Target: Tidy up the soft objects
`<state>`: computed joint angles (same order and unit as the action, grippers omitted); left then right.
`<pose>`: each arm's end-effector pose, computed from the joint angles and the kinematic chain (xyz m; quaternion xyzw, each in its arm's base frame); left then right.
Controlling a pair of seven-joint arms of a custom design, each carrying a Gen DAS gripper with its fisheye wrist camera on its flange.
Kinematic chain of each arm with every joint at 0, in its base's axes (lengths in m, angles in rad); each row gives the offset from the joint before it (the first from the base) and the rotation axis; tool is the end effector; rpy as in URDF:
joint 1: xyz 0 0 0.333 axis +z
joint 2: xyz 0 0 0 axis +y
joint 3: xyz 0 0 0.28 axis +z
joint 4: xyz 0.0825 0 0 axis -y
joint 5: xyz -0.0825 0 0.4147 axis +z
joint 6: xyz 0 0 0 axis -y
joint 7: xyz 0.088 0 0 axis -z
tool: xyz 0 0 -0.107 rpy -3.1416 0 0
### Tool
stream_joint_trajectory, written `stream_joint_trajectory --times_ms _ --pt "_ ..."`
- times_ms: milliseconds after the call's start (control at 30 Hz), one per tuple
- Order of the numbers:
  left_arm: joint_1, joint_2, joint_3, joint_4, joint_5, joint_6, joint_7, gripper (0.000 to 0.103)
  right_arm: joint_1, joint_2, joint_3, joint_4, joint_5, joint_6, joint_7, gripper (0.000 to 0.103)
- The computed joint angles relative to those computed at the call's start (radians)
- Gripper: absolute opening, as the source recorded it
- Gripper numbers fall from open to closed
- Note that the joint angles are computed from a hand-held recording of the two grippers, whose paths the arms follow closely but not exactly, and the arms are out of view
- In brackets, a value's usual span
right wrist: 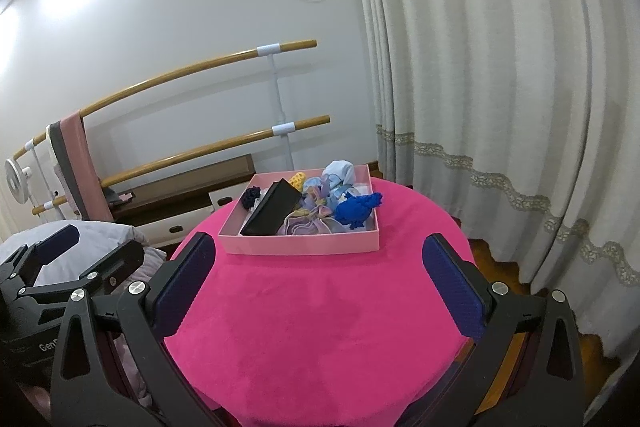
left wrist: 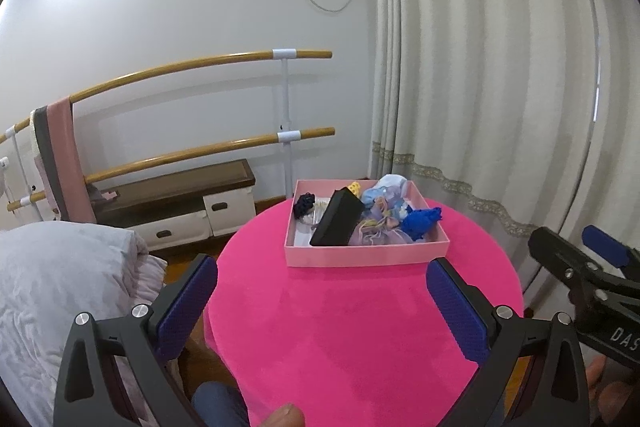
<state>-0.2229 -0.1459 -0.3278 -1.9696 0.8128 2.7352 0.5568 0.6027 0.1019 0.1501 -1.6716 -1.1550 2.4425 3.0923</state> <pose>0.4920 -0.3465 0.5843 -0.5570 0.6576 -0.3935 0.3202 0.4918 0.4531 0.5727 -0.5651 0.6238 -0.3393 0.4201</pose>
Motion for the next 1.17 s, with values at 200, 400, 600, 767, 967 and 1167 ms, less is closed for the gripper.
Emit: stream_joint_trajectory --times_ms 200,400,600,767,967,1167 --pt "-0.006 0.022 0.006 0.029 -0.001 -0.02 0.001 0.103 -0.001 -0.005 0.002 -0.004 -0.009 -0.009 0.008 0.103" --pt "-0.02 0.047 0.011 0.055 0.03 -0.04 -0.015 0.103 -0.001 -0.006 0.003 -0.007 -0.01 -0.017 0.014 0.103" --pt "-0.031 0.055 0.017 0.06 0.056 -0.042 -0.037 0.103 0.002 -0.01 0.007 -0.01 -0.015 -0.035 0.018 0.103" --pt "-0.037 0.063 0.022 0.067 0.057 -0.039 -0.041 0.103 0.001 -0.01 0.007 -0.01 -0.011 -0.033 0.016 0.103" --pt "-0.04 0.07 0.027 0.07 0.065 -0.037 -0.056 0.103 0.0 -0.01 0.007 -0.014 -0.007 -0.034 0.016 0.103" --pt "-0.028 0.062 0.029 0.055 0.114 -0.004 -0.127 0.103 -0.003 -0.013 0.008 -0.019 -0.007 -0.035 0.017 0.103"
